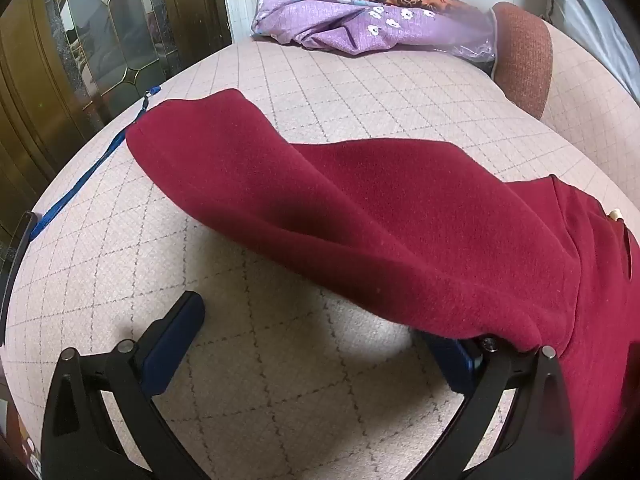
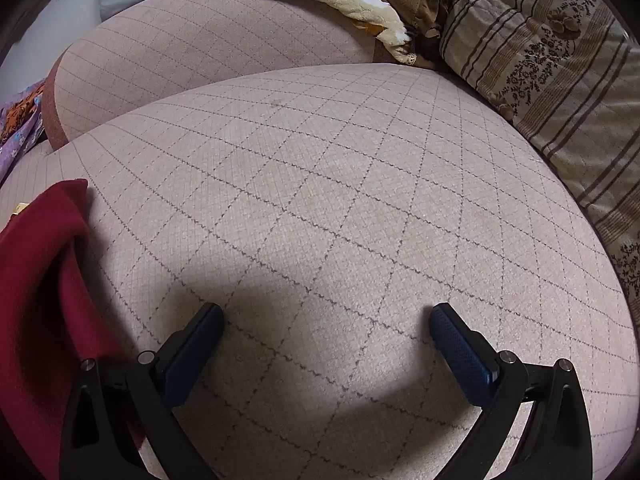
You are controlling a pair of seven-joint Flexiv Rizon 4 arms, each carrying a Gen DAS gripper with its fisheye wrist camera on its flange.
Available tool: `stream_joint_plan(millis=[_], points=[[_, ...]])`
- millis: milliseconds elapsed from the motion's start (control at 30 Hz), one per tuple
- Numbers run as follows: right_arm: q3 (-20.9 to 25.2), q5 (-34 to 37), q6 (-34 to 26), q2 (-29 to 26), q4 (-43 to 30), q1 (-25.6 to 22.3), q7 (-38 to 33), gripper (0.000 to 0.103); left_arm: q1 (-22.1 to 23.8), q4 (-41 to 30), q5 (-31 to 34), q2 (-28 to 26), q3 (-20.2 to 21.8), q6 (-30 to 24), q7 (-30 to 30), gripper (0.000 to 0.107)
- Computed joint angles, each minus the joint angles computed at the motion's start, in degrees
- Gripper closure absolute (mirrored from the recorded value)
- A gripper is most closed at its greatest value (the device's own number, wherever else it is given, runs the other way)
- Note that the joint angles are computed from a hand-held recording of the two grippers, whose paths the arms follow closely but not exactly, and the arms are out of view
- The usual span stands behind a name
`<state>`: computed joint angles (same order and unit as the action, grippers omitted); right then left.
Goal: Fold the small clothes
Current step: 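Lay the dark red sweatshirt flat on the bed with both tools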
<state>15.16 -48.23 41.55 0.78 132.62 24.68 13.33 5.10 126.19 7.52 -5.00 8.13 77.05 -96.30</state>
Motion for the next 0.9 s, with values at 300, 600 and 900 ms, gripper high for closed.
stream_joint_plan(millis=[300,600,900], points=[[0.0,-0.1,0.1,-0.1,-0.1,0.0,0.1,0.001,-0.1,-0.2,1.1,0.1,0.2,-0.5,-1.1,0.004],[0.0,-0.3,0.3,0.1,0.1,-0.1,0.3,0.0,-0.4,0.0,-5.9,4.0,-1.8,-8.8,3.8,0.004],[0.0,-0.4,0.6,0.3,0.4,-0.2,0.5,0.001,-3.5,5.8,-5.9,13.2,-4.7,-5.1,5.2,0.004]])
